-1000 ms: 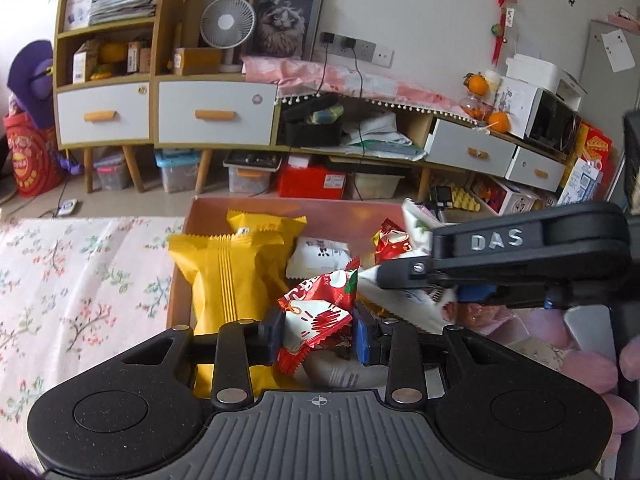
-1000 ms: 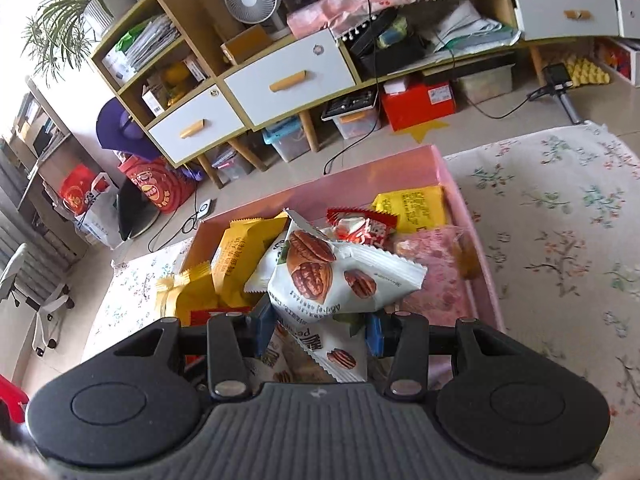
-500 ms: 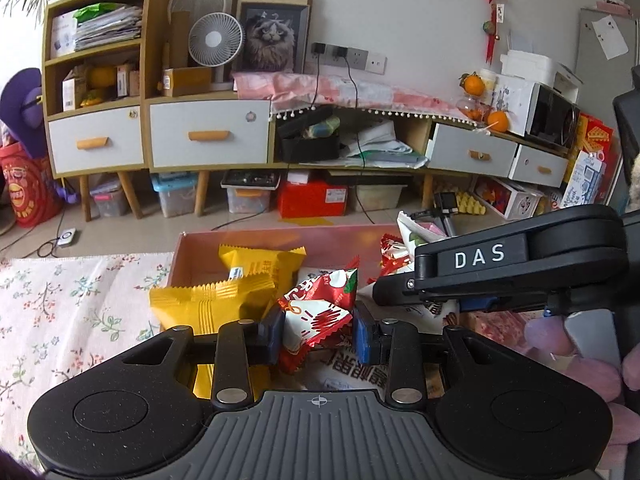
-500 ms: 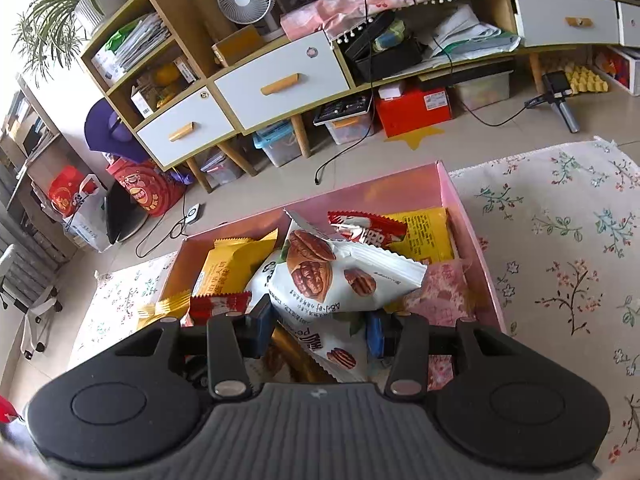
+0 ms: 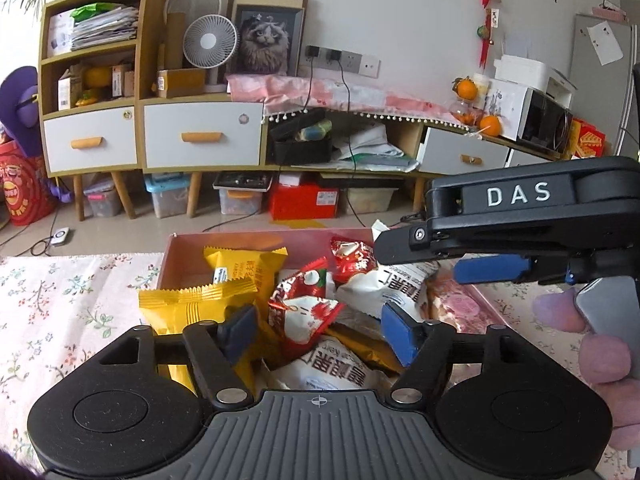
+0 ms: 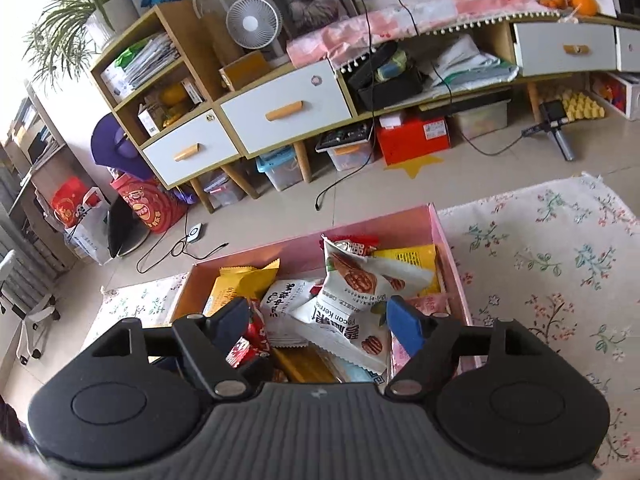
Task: Organize snacks
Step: 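Carry the red-white candy and white nut packet into the box and release, then lower both tools toward the lotus-chip bag and small blue-white candy beside the box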
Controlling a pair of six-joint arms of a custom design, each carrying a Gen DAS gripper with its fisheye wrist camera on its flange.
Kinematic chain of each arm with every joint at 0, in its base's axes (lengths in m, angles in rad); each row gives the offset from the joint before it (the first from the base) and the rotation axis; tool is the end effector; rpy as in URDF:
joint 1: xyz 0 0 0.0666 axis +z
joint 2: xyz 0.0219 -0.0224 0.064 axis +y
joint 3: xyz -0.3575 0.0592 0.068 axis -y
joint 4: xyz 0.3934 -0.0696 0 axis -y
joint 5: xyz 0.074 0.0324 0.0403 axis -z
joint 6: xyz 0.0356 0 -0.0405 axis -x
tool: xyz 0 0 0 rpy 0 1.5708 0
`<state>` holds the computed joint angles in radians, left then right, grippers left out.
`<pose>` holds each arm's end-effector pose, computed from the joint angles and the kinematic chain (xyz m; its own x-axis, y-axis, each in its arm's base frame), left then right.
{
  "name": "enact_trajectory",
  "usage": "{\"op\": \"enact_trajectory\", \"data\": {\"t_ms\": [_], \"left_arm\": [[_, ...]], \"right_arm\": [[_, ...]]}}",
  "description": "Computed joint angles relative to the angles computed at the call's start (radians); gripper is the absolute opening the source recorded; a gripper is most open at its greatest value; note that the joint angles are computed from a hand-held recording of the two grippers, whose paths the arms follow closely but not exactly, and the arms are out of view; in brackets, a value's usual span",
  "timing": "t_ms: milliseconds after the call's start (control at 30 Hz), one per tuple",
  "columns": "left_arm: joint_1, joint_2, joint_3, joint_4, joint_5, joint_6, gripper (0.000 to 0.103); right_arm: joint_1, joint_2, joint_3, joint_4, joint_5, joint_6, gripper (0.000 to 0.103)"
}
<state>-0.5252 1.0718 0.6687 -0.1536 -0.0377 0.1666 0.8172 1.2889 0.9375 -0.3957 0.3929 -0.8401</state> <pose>0.3166 -0.1824 0.2647 -0.5293 0.1152 -0.8405 0.3910 0.9124 -0.1212 0.3082 0.3079 0.2847 -0.6689 0.2926 -0.6834 0.0249 0.9276 0.3727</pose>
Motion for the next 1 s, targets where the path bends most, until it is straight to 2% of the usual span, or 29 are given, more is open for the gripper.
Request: {"op": "enact_trajectory", "data": {"t_ms": [300, 633, 1000], "left_arm": [[-0.018, -0.098, -0.035, -0.088, -0.011, 0.001, 0.085], [-0.005, -0.247, -0.093, -0.209, -0.011, -0.008, 0.097], [0.051, -0.369, -0.142, -0.336, -0.034, -0.026, 0.101]], "right_arm": [[0.042, -0.046, -0.01, -0.057, 0.046, 0.04, 0.085], [0.102, -0.091, -0.041, -0.119, 0.09, 0.002, 0.096], [0.182, -0.097, -0.059, -0.143, 0.152, -0.034, 0.102]]}}
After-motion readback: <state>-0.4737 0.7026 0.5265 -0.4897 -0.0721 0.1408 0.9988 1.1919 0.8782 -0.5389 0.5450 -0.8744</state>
